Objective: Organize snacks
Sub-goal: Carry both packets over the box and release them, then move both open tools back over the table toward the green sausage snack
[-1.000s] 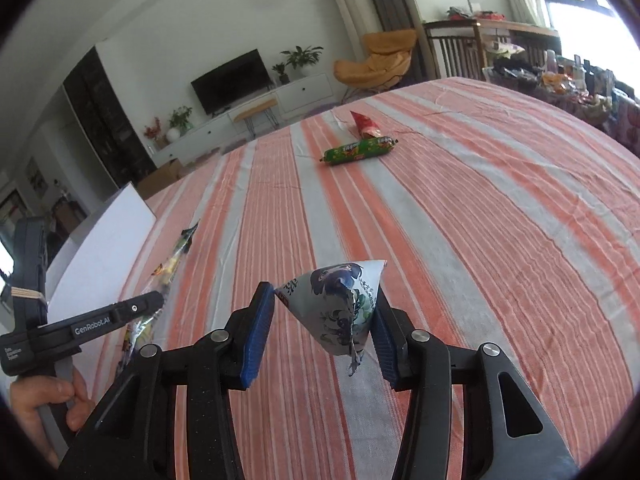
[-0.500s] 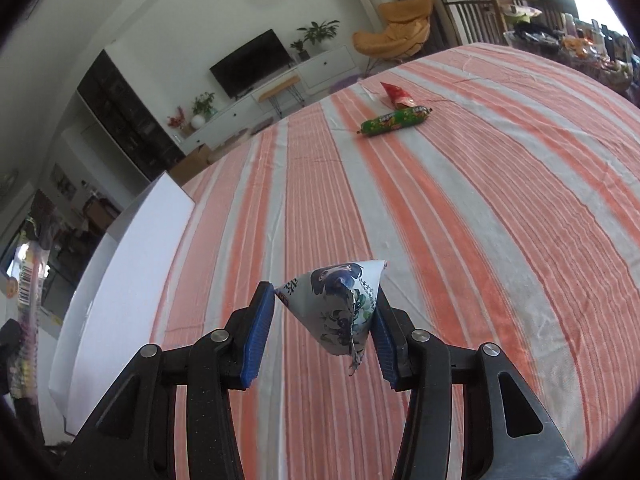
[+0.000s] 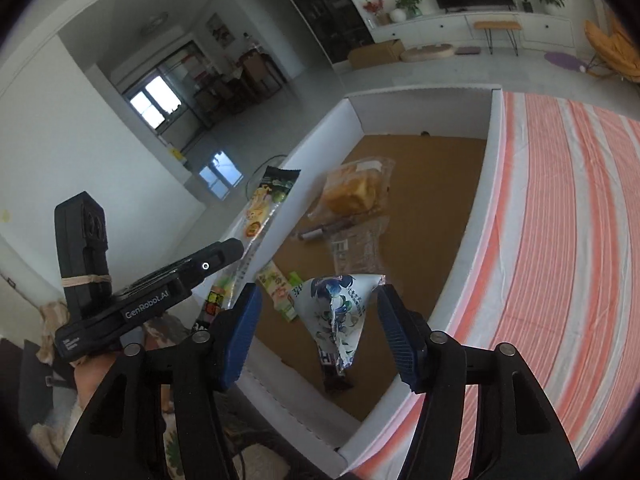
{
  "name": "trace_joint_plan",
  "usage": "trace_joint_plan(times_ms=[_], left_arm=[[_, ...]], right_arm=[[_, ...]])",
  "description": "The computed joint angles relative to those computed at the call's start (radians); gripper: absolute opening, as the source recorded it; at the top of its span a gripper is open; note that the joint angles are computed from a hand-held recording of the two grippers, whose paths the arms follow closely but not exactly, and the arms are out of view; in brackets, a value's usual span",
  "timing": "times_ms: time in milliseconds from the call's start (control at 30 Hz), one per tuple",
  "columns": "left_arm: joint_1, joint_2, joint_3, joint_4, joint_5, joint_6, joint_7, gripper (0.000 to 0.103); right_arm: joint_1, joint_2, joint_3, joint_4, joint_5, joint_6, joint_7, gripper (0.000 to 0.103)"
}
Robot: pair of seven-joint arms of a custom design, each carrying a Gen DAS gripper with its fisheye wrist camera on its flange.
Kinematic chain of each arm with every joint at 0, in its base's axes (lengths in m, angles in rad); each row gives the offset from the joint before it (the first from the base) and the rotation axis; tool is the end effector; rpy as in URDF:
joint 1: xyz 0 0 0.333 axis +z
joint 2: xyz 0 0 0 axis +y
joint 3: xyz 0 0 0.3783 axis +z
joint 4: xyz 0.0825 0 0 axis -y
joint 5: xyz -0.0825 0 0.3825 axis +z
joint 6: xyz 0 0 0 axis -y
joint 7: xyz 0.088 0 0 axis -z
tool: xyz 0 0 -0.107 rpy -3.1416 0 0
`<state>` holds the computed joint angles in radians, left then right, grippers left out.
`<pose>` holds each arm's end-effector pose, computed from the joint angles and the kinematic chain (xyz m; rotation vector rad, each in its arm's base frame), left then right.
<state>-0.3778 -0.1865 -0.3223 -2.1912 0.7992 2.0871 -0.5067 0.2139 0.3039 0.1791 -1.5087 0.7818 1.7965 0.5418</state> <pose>0.3969 -0.3008 0.5454 -2.3709 0.7072 -0.6231 0.6073 0.2963 0.5791 -2.3431 0.4108 0.4754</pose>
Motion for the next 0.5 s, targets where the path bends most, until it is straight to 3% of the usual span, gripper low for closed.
trace_joint_plan(times_ms=[167, 267, 367, 500], left_arm=[[-0.004, 0.007, -0.015, -0.015, 0.031, -0.026, -0.044, 0.08], [-0.007, 0.054, -0.014, 0.037, 0.079, -0.002, -0.025, 0.08], [-0.011, 0.121, -0.012, 0.113, 0.145, 0.065, 0.007, 0.082], [-0.027, 0.26, -0.001, 0.287, 0.2, 0.184, 0.13, 0.085]], right_arm=[[-0.016, 0.022, -0.02, -0.014, -0.01, 0.074, 0.01, 0.072], [-0.046, 0.056, -0.038, 0.002, -0.01, 0.175, 0.03, 0.076], [-0.062, 0.09, -0.058, -0.016, -0.055, 0.391, 0.029, 0.077], [-0.058, 0.175, -0.112, -0.037, -0.168, 0.76, 0.081, 0.077]])
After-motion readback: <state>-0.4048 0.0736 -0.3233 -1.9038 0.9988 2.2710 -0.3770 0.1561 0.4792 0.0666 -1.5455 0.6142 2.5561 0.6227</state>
